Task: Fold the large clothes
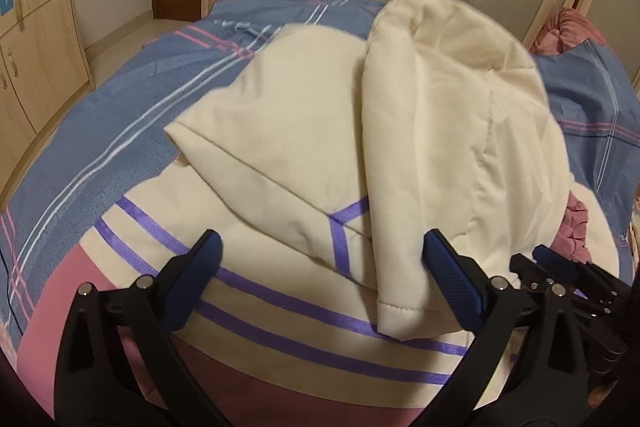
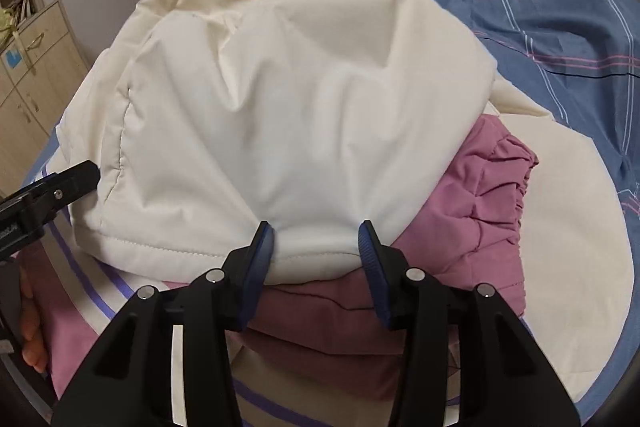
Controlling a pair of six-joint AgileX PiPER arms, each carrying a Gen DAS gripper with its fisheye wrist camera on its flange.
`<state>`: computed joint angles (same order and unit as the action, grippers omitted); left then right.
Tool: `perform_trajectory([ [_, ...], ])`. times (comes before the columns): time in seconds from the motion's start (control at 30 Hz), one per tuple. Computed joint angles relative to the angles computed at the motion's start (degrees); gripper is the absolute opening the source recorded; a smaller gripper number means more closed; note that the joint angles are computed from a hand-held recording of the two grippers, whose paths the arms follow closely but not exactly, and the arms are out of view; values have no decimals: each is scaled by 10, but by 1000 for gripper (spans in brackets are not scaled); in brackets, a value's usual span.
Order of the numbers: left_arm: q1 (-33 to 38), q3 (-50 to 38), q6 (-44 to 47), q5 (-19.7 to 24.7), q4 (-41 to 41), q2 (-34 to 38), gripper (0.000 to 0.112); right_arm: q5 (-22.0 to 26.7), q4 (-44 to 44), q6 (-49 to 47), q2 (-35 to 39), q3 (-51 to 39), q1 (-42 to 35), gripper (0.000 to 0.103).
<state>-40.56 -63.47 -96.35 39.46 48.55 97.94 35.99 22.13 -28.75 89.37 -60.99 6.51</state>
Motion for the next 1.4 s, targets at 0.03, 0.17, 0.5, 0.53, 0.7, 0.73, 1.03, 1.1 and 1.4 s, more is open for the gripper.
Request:
perform_trajectory([
  [0.03,-7,6,-24,2,28,-8,101,-5,2,3,-5,6,1,46],
  [0.17,-39,16,-88,20,117,-25,101,-9,67,-52,-47,39,-22,52],
  [0.5,-34,-51,55,18,-8,39,88,94,202,-52,-46,-142,-86,85],
  [0.53,-29,-46,55,7,-15,36,88,95,164,-18,-25,-181,-60,77],
  [0.7,-16,-45,78,-3,-43,37,89,148,4,137,176,-439,43,54],
  [0.73,-16,-48,83,-1,-45,38,89,159,-43,175,218,-493,65,54],
  [1.03,-15,-49,91,2,-52,44,91,198,-243,311,413,-682,140,55],
  [1.1,-17,-41,81,-3,-44,36,91,141,-202,277,333,-567,130,55],
  [1.4,-24,-49,69,12,-30,41,91,36,-80,163,16,-140,26,55],
])
